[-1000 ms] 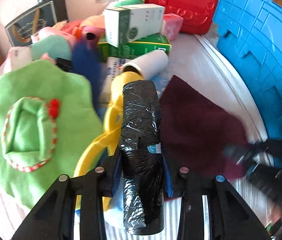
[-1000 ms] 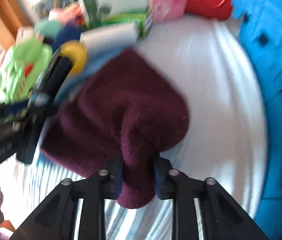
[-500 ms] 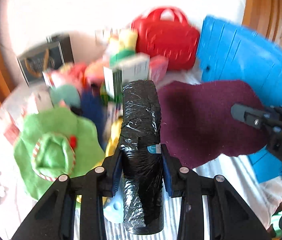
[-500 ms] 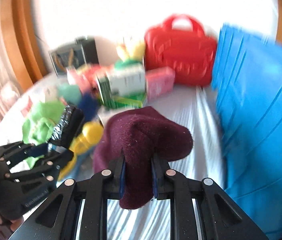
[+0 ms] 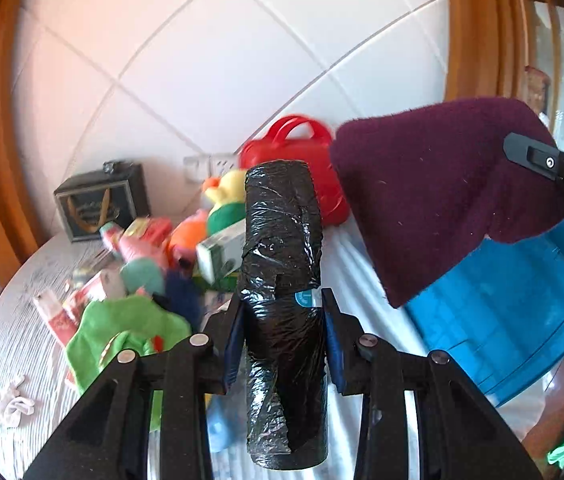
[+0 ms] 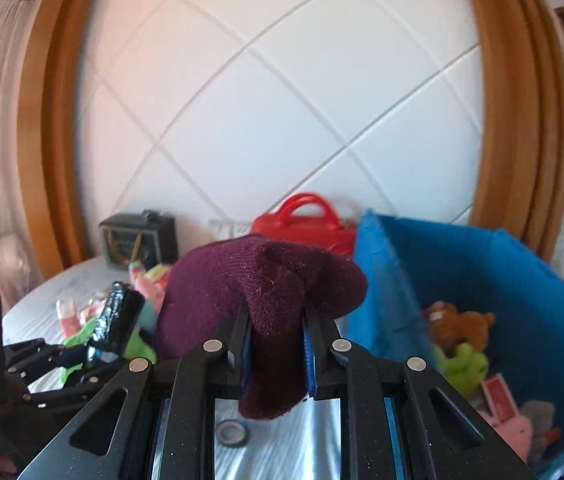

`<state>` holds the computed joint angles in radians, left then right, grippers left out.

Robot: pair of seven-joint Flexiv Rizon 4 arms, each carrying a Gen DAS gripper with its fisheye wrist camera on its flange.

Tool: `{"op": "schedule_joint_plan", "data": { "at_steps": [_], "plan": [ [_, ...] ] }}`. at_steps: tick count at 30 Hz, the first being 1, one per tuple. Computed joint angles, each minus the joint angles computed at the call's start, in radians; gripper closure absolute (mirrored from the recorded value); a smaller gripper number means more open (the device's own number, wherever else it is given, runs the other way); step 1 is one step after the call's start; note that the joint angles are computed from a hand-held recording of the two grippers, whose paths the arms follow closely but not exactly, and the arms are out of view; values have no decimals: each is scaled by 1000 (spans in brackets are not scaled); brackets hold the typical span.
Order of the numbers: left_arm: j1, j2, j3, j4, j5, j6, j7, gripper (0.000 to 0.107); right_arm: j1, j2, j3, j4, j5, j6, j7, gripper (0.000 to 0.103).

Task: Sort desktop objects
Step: 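Lift both held items and carry them over the blue bin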

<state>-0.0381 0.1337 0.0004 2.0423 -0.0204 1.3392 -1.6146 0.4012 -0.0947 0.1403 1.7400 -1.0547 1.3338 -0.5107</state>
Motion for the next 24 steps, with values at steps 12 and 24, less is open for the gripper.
{"op": "schedule_joint_plan", "data": {
  "at_steps": [12, 24],
  "plan": [
    [-104, -175, -150, -411, 327, -82, -343, 73, -310, 186, -53, 69, -277, 111, 251, 84],
    [-329, -495, -126, -889, 290, -492, -336, 73, -446, 147, -88, 102, -61, 95, 19, 84]
  ]
}}
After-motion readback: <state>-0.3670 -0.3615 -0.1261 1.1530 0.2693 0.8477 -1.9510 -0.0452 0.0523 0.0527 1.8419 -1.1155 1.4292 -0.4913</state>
